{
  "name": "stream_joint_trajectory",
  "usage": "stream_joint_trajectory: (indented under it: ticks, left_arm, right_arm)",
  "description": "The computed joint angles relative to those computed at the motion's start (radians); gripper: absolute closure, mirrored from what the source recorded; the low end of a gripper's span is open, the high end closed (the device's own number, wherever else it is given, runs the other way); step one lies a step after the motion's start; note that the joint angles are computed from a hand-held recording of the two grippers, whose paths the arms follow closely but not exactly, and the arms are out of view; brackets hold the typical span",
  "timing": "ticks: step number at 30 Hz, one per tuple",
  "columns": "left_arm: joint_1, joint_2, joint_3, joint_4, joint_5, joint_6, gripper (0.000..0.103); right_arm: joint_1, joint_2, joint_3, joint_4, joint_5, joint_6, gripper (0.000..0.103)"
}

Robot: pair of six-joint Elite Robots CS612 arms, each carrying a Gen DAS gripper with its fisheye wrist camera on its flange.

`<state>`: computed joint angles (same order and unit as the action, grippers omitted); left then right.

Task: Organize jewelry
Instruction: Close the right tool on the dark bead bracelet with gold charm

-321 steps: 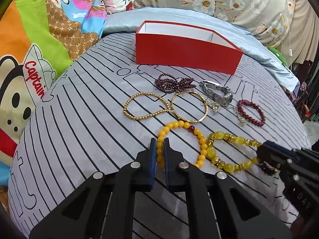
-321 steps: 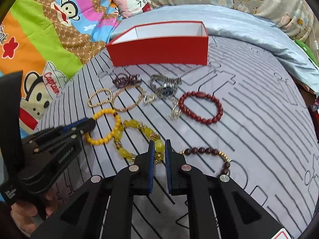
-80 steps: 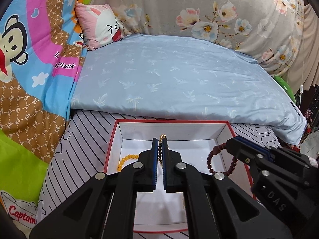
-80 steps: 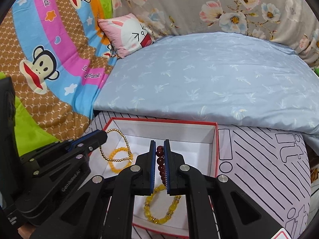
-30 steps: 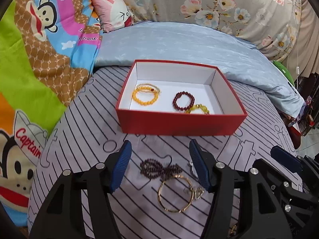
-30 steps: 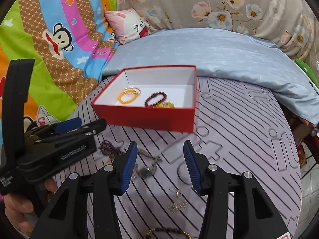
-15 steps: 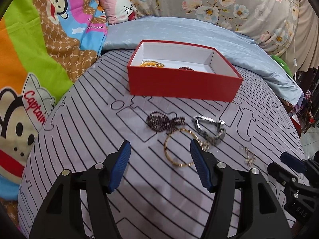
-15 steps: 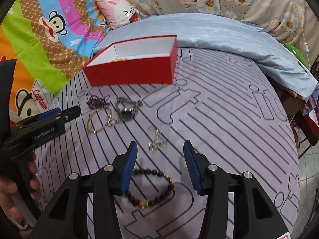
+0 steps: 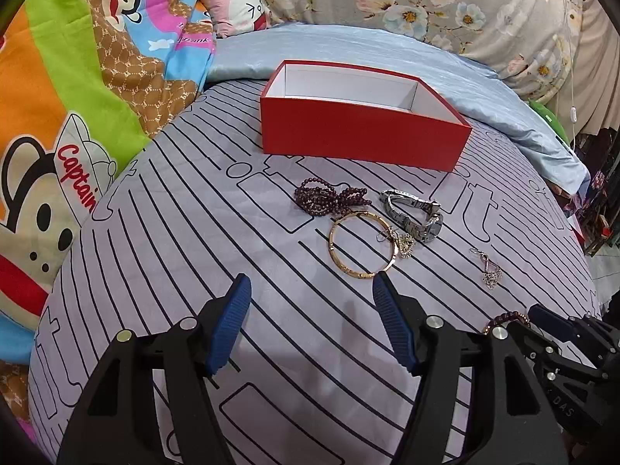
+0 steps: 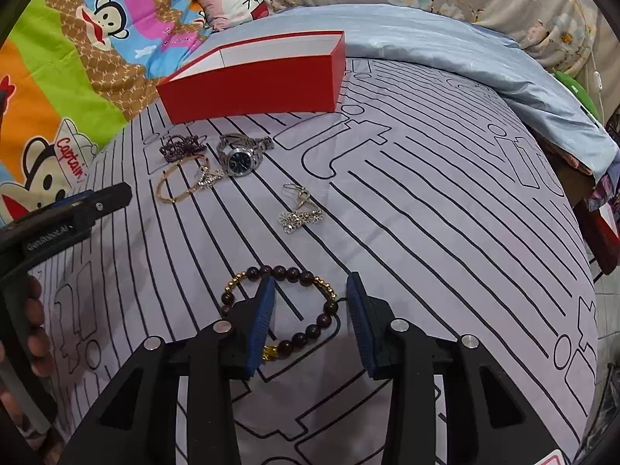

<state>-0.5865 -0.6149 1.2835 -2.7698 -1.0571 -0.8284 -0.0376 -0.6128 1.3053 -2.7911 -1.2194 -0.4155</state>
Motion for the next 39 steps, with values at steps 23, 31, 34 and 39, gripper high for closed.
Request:
stream_joint_trajectory:
  ticks: [23, 31, 34, 39]
  left_arm:
    - [0.024, 0.031, -0.052, 0.024, -0.038, -0.033, 0.042]
    - [0.033, 0.066, -0.111, 0.080, -0.037, -0.026, 0.047]
    - [0.032, 0.075, -0.125, 0.112, -0.011, -0.024, 0.053]
    - [0.036, 0.070, -0.111, 0.059, -0.042, -0.017, 0.052]
  right_arm:
    - [0.013, 0.021, -0.026, -0.010, 0.027, 0.001, 0.095]
    - [0.014, 0.026, -0.036, 0.002, 0.043, 0.006, 0.095]
    - [0.015, 0.028, -0.041, 0.008, 0.047, 0.008, 0.095]
    - [0.015, 0.029, -0.042, 0.010, 0.050, 0.011, 0.095]
